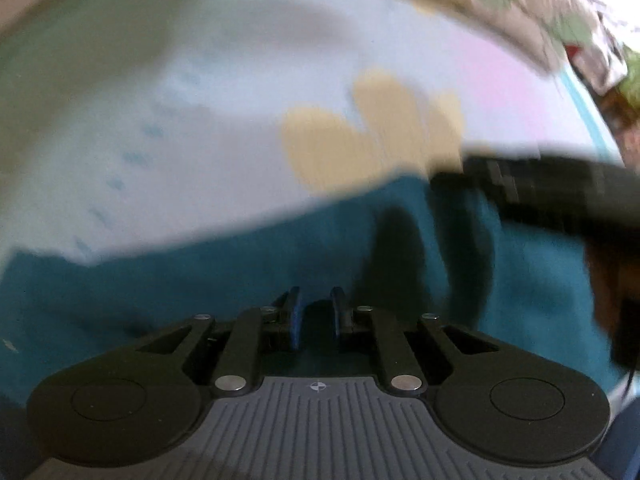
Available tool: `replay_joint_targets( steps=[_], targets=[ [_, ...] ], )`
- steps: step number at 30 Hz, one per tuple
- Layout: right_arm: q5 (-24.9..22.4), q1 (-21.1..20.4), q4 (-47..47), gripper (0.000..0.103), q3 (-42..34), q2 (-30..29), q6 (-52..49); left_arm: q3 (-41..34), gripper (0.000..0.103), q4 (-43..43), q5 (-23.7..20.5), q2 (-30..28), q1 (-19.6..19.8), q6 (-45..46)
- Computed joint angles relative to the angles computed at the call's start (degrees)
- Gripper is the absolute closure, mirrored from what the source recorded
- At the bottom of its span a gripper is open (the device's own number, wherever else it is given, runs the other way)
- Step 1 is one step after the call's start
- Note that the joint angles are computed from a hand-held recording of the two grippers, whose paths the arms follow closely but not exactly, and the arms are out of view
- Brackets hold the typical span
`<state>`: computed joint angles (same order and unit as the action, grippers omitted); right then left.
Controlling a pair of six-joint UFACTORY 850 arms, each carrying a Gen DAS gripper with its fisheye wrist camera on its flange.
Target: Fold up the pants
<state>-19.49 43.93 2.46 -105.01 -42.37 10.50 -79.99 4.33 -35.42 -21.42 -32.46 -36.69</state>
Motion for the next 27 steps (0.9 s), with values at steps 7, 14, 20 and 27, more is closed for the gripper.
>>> replay_joint_targets(
  steps=[7, 14, 20, 27],
  targets=[
    [-8.3, -1.7, 11.6, 0.048, -8.0, -6.0, -12.8, 5.8, 0.089, 4.8, 2.8, 3.9, -3.6, -4.9],
    [-1.3, -0.6, 19.2, 0.096, 3.3, 1.1, -22.5, 5.7, 0.089, -2.1, 3.3, 4.8, -1.5, -3.7],
    [2.4, 0.9, 22.2, 0.096, 10.9, 6.0, -26.5, 1.1, 0.089, 8.4, 3.2, 3.2, -0.3, -12.4],
    [3.1, 1.1, 23.2, 0.096, 11.8, 6.1, -25.5, -11.5, 0.089, 7.6, -0.1, -6.6, 0.7, -8.8]
  ],
)
